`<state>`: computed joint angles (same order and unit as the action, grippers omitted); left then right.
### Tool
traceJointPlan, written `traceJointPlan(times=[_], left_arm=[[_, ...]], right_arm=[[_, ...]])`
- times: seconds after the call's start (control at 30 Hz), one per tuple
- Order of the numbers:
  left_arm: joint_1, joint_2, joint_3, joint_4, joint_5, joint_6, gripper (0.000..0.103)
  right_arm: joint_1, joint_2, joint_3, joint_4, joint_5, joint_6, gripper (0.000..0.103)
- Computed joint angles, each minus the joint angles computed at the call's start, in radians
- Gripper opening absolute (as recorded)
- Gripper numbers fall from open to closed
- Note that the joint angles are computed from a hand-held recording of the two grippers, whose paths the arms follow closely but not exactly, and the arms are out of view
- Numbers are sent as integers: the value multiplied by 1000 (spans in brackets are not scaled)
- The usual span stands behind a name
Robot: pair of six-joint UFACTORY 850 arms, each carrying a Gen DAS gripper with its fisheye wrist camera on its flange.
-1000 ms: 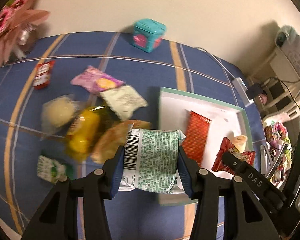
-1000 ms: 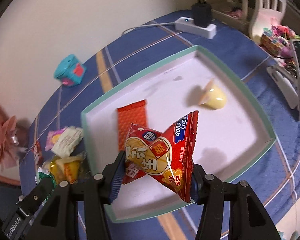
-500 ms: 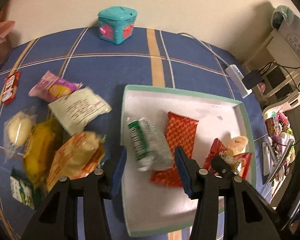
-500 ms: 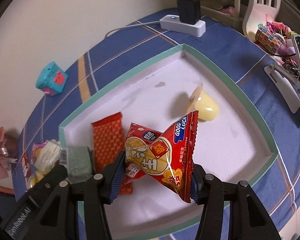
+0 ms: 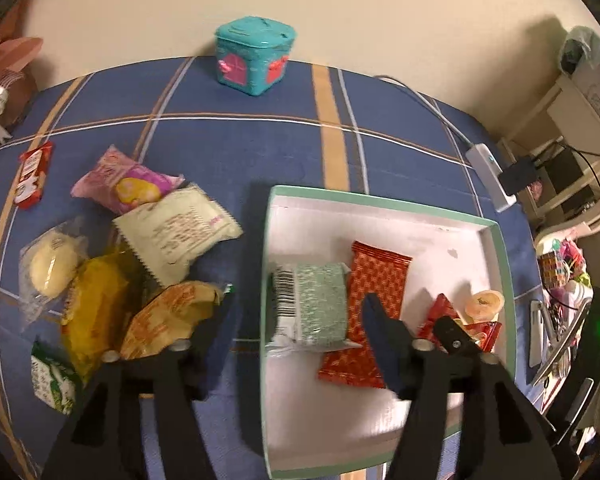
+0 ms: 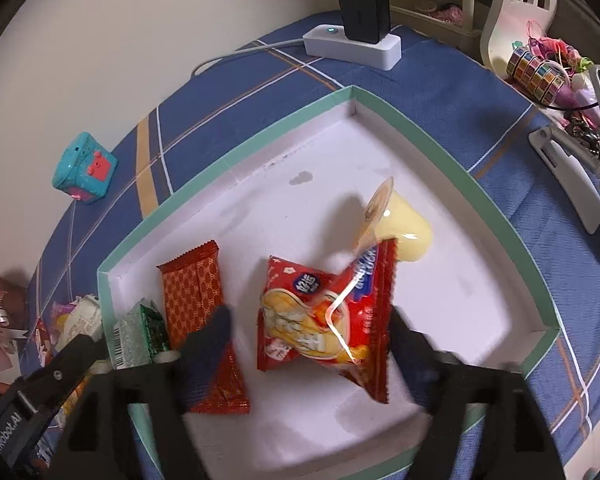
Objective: Organize snacks
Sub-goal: 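Place the biscuit pack and chip bag in the tray and open both tools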
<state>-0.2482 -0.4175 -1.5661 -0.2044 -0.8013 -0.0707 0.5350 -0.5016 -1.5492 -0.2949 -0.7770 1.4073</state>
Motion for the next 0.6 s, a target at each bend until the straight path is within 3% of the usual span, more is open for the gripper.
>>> traceJointPlan(times=[0.1,0.17,0.43,0.5,0.6], left_arm=[[6,11,7,29,-4,-29,78],[6,21,16,81,-3,-66,83],[12,83,71,218,39,-163,92],[15,103,90,270,60,-204,101],[22,122,106,340,73,-273,101]], right_arm=[[4,1,-9,-3,-24,-7,93],[8,-1,-16,-7,-35,-12,103],[41,-18,-69,-39,-83,-84,103],[48,-17,-77,-46,-90,-94,103],[62,-26,-105,-63,-113,-102,103]])
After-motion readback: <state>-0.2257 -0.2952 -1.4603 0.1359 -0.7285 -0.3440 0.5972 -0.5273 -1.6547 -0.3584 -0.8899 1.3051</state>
